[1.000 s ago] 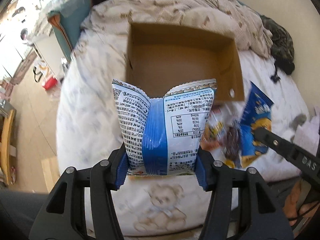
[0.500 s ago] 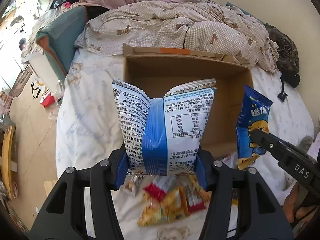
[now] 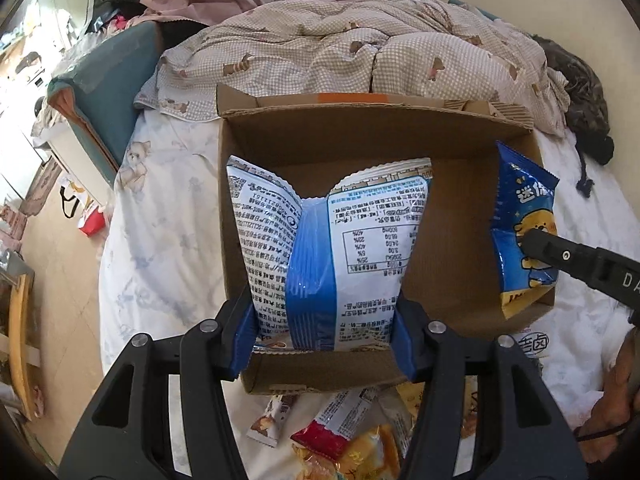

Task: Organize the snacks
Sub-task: 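Carry both bags into the cardboard box and open both grippers, then lower the left gripper onto the orange chip bag and grasp it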

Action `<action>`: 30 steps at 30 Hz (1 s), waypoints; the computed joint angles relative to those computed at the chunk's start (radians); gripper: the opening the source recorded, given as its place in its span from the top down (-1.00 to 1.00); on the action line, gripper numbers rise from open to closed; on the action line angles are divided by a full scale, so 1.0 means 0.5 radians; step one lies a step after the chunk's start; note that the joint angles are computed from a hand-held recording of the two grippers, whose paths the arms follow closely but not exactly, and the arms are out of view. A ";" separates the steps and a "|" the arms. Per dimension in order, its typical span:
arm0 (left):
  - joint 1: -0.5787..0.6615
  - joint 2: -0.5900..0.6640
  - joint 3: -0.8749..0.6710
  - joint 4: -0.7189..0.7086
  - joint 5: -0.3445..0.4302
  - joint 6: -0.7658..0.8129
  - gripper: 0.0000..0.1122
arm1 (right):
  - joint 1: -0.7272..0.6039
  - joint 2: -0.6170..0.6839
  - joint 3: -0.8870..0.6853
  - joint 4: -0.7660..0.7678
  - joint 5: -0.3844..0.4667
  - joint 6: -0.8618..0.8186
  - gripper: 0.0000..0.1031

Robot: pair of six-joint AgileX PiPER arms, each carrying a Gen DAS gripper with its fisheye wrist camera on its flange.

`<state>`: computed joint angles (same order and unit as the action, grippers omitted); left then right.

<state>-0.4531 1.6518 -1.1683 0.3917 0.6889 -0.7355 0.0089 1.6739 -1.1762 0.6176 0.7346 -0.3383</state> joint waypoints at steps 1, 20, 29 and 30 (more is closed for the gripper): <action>-0.003 -0.004 0.010 0.022 -0.017 -0.011 0.04 | 0.002 0.001 0.003 -0.007 -0.006 0.008 0.44; -0.012 -0.147 0.127 0.165 -0.100 -0.214 -0.72 | -0.057 0.021 0.045 0.187 0.036 -0.083 -0.49; 0.047 -0.234 0.187 0.062 -0.142 -0.160 -0.72 | -0.037 0.019 0.011 0.142 0.062 -0.082 -0.50; 0.041 -0.252 0.197 0.092 -0.137 -0.190 -0.72 | -0.045 0.013 0.014 0.151 0.067 -0.084 -0.50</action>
<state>-0.4326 1.5259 -1.0698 0.4376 0.6203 -0.8305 -0.0138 1.6804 -1.1692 0.6932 0.7680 -0.3800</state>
